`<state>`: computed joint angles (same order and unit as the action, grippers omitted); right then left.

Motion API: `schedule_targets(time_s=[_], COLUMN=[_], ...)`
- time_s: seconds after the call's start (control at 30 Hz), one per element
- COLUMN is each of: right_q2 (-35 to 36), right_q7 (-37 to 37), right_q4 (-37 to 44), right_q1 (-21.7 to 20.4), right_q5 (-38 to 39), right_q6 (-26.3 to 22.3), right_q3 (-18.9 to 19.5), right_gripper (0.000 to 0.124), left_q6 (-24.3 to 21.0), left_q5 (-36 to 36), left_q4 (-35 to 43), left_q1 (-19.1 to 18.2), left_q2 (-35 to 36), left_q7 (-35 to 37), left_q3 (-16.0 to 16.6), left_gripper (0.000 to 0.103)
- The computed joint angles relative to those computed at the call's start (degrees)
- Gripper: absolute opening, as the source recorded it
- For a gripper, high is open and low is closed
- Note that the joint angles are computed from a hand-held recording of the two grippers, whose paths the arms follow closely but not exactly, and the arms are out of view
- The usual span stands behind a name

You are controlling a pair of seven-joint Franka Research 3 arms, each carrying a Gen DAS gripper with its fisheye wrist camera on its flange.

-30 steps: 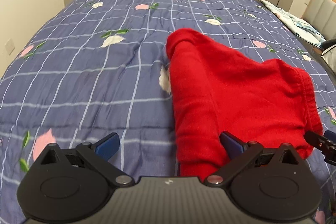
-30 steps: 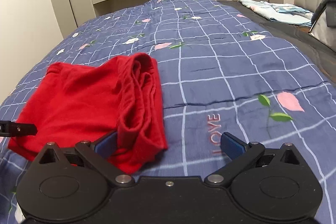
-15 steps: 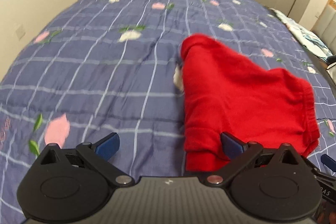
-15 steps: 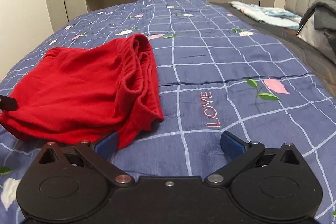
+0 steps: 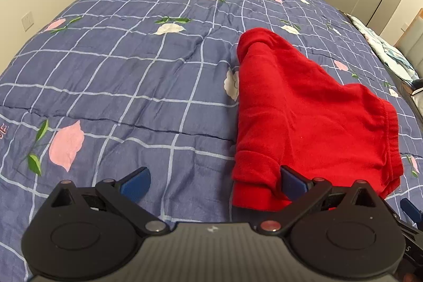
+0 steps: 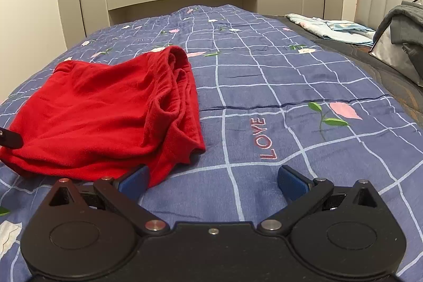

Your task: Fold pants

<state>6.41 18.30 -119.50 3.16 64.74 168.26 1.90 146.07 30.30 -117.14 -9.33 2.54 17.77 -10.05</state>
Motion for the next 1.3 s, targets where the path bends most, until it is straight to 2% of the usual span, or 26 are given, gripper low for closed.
schedule_targets(time_s=[0.33,0.5,0.57,0.7,0.77,0.83,0.97,1.03,1.23,1.3], right_q2=[0.15,-0.08,-0.29,0.46,2.57,5.71,16.12,20.87,33.45,35.09], right_q7=[-0.65,2.12,4.15,1.52,1.89,4.28,14.97,17.07,22.67,23.4], right_q4=[0.33,0.47,1.38,6.06,10.12,15.0,30.18,36.88,54.69,56.88], right_q1=[-0.28,-0.49,-1.39,-5.32,-7.11,-8.35,-11.18,-12.44,-14.44,-14.9], right_q5=[1.42,-0.85,-3.32,-1.54,-0.17,0.01,-3.25,-4.6,-10.44,-11.08], right_q6=[-1.14,-3.32,-8.28,-25.49,-33.19,-38.28,-50.23,-53.71,-63.07,-63.89], right_q3=[-0.18,-0.81,-1.67,-3.63,-4.22,-4.15,-2.55,-0.87,3.92,5.23], right_gripper=[0.103,0.103,0.103,0.103,0.103,0.103,0.103,0.103,0.103,0.103], left_q6=[-0.97,1.91,4.4,11.93,13.98,13.17,8.29,7.14,8.08,8.42], left_q5=[0.37,2.69,2.88,0.76,-0.71,-1.67,-5.07,-7.8,-16.32,-17.36], left_q4=[0.94,-0.75,-2.09,-4.45,-3.65,-1.47,4.66,7.15,10.37,10.89], left_q1=[-0.24,0.02,0.34,1.48,1.94,2.03,1.75,1.87,3.08,3.19], left_q2=[0.52,-0.95,-1.83,-2.75,-1.65,0.23,5.09,7.32,11.33,11.86], left_q7=[0.79,1.7,3.28,7.0,8.82,10.06,14.91,18.24,27.85,29.98], left_q3=[0.02,0.14,0.17,0.54,0.67,0.71,0.65,0.46,-0.32,-0.27], left_gripper=[0.103,0.102,0.103,0.103,0.103,0.103,0.103,0.103,0.103,0.103])
